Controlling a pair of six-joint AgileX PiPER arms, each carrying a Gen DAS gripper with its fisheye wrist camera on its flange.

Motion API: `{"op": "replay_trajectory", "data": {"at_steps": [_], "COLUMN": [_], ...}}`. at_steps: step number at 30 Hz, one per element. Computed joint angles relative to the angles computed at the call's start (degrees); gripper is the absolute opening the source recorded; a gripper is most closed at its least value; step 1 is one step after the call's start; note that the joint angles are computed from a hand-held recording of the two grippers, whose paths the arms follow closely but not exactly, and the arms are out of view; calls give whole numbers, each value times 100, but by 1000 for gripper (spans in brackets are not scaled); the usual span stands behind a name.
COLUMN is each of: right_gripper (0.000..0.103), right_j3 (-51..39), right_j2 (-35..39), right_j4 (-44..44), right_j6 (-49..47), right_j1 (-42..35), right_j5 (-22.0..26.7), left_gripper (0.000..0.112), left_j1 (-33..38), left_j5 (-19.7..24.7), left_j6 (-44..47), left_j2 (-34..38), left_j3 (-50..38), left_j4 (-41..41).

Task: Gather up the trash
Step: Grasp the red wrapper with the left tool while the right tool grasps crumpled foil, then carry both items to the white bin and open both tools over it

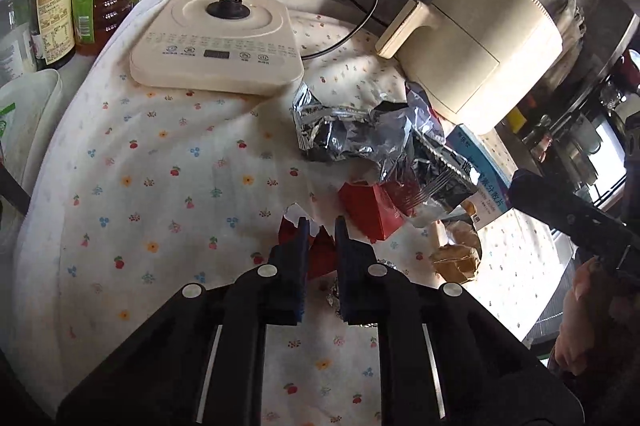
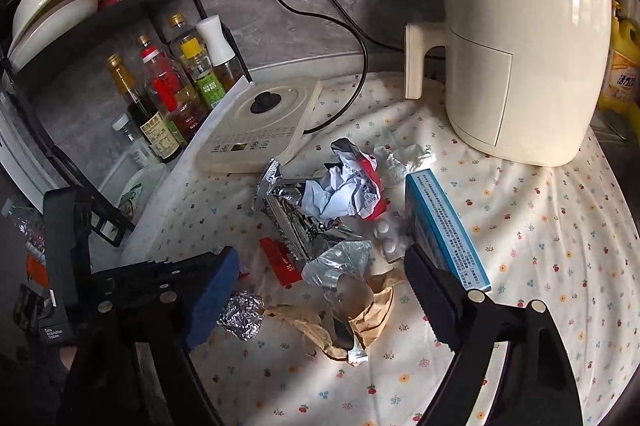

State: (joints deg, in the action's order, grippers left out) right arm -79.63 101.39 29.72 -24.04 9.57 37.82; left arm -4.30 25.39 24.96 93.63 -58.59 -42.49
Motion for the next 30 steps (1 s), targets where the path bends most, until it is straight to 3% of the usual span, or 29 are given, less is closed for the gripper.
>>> {"op": "replay_trajectory", "data": {"at_steps": [9,10,12,13,16,19,24,30], "right_gripper": [76,70,40,20,12,10,8,7], "right_j3": [-1060,-1238,-1661,-1820,-1636,-1373,-878,10], "right_j2": [827,970,1263,1351,1118,772,142,-846], "right_j4": [-1000,-1107,-1493,-1632,-1612,-1517,-891,209], "right_j6": [665,692,878,959,844,745,411,-620], "right_j1": [426,462,562,597,602,523,135,-656], "right_j5": [414,540,934,1110,915,697,445,255], "left_gripper": [13,13,13,13,13,13,13,13], "left_j1": [465,526,629,669,720,715,488,-272], "left_j5": [183,182,171,157,91,1,-238,-664], "left_j6": [596,715,906,989,1119,1331,976,-805], "left_j2": [-364,-380,-395,-409,-508,-702,-1010,-1534], "left_j3": [35,72,161,218,385,565,684,788], "left_j4": [-553,-688,-942,-1058,-1278,-1569,-1268,236]}}
